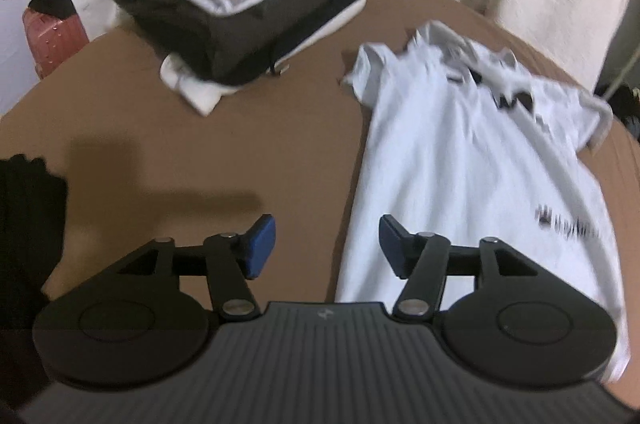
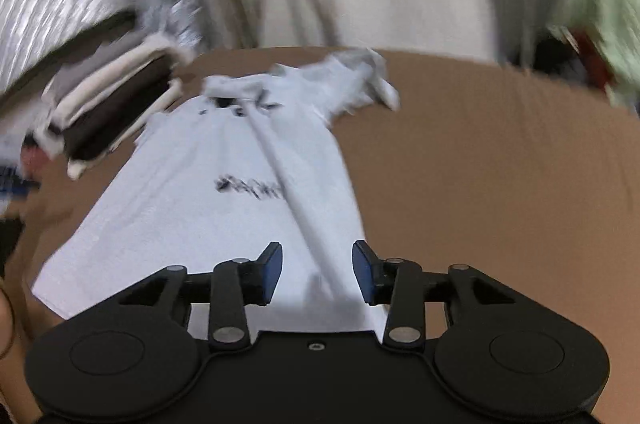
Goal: Fold clothes
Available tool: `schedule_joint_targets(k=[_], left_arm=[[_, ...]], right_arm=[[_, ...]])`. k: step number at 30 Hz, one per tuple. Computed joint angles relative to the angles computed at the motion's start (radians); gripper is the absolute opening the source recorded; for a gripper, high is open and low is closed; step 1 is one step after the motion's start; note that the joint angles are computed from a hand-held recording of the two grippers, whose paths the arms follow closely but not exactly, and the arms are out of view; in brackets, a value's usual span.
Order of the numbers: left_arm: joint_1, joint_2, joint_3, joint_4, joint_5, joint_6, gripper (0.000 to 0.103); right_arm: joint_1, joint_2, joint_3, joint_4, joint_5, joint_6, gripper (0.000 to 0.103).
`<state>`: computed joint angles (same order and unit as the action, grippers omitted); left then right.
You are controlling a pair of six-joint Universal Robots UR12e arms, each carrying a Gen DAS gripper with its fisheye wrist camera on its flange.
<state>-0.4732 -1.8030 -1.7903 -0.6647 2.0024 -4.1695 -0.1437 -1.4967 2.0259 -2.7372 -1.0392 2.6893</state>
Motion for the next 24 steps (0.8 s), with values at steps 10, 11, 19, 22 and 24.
schedule_joint_targets(k=[10,11,19,22,24], left_arm=[[0.087,-0.085,0.102,0.053,-0.044,-0.010,0.061],[0.093,-0.099,0.118,0.043,-0.031,-0.001,0.061],[0.103,-0.205,0.101,0.310,0.130,0.226,0.061],[0.131,-0.228,0.078,0.361,0.068,0.282,0.061],[0.155,-0.232,0.055,0.404,-0.009,0.261,0.061]], right_arm=[[0.292,0.198,-0.413,0.140,-0.434,-0.618,0.062],[0.306,0.219,-0.442,0.155,-0.454,-0.648,0.062],[0.323,0.394,-0.604,0.157,-0.418,-0.567,0.063],[0.309,0.428,-0.641,0.233,-0.494,-0.560,0.062],[0.291,0.440,-0.641,0.217,-0.495,-0.573,0.062]])
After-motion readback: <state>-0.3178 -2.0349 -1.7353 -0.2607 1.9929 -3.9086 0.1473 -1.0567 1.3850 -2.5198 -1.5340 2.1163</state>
